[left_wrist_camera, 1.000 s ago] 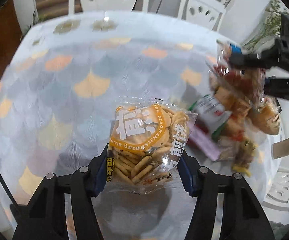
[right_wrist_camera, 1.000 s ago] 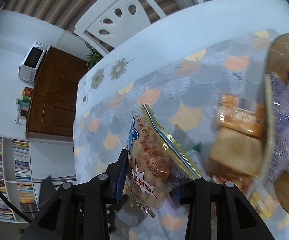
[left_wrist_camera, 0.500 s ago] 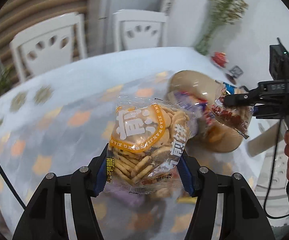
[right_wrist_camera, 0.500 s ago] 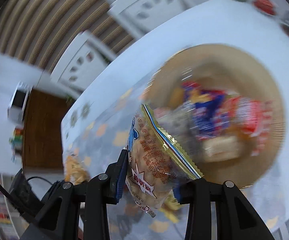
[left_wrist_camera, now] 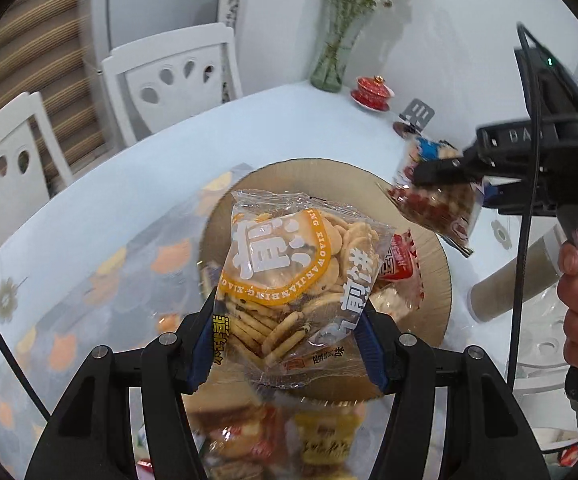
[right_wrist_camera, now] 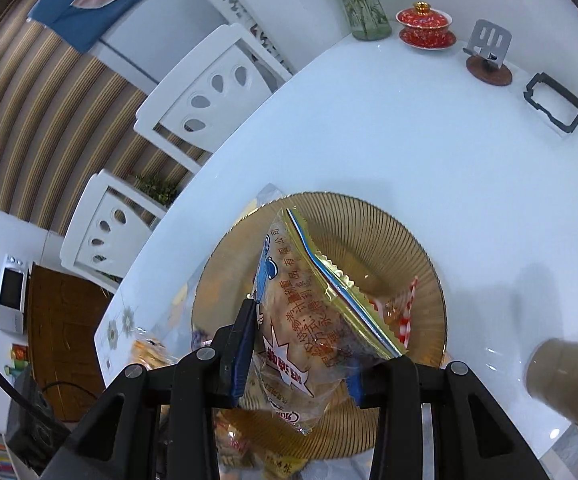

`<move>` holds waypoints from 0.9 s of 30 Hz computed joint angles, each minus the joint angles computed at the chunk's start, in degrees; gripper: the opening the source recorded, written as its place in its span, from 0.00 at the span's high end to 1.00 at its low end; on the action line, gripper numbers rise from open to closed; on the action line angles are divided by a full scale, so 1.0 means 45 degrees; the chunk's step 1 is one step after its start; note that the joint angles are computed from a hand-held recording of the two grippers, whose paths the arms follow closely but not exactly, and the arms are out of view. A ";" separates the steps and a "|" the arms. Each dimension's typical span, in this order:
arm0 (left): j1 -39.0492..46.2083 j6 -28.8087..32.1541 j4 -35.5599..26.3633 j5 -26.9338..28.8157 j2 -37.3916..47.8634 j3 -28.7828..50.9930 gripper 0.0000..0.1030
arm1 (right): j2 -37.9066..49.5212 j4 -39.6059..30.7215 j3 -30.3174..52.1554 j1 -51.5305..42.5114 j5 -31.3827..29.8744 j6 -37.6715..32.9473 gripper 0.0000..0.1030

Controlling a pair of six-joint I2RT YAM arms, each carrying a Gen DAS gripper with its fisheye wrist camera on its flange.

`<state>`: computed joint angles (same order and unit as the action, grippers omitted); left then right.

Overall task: Organize snacks
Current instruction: 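Carry both packs to the amber plate and open both grippers over it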

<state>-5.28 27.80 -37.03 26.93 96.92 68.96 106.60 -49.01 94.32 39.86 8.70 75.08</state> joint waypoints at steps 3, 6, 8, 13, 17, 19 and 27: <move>-0.0647 -0.0676 0.0465 -0.0304 0.0330 0.0187 0.43 | 0.0242 0.0221 0.0119 -0.0297 -0.0072 -0.0217 0.64; -0.1145 -0.1238 0.0866 -0.0756 0.0641 0.0477 0.38 | 0.0392 0.0811 0.0038 -0.0501 -0.0243 -0.0321 0.64; -0.1202 -0.1339 0.0739 -0.0757 0.0828 0.0736 0.37 | 0.0528 0.1266 -0.0039 -0.0692 -0.0428 -0.0551 0.53; -0.0752 -0.1500 0.0576 -0.0608 0.0702 0.0737 0.36 | 0.0627 0.1452 -0.0207 -0.0945 -0.0797 -0.0635 0.46; -0.0021 -0.1368 0.0192 -0.0252 0.0375 0.0426 0.36 | 0.0430 0.1707 -0.0828 -0.0856 -0.1227 -0.0363 0.46; 0.0428 -0.1313 0.0057 -0.0219 0.0087 0.0153 0.36 | 0.0315 0.1868 -0.1159 -0.0741 -0.1425 -0.0166 0.46; 0.2669 -0.0993 -0.0527 0.0195 -0.0703 -0.0402 0.36 | 0.0503 0.1470 -0.0739 0.0154 -0.1684 -0.0434 0.46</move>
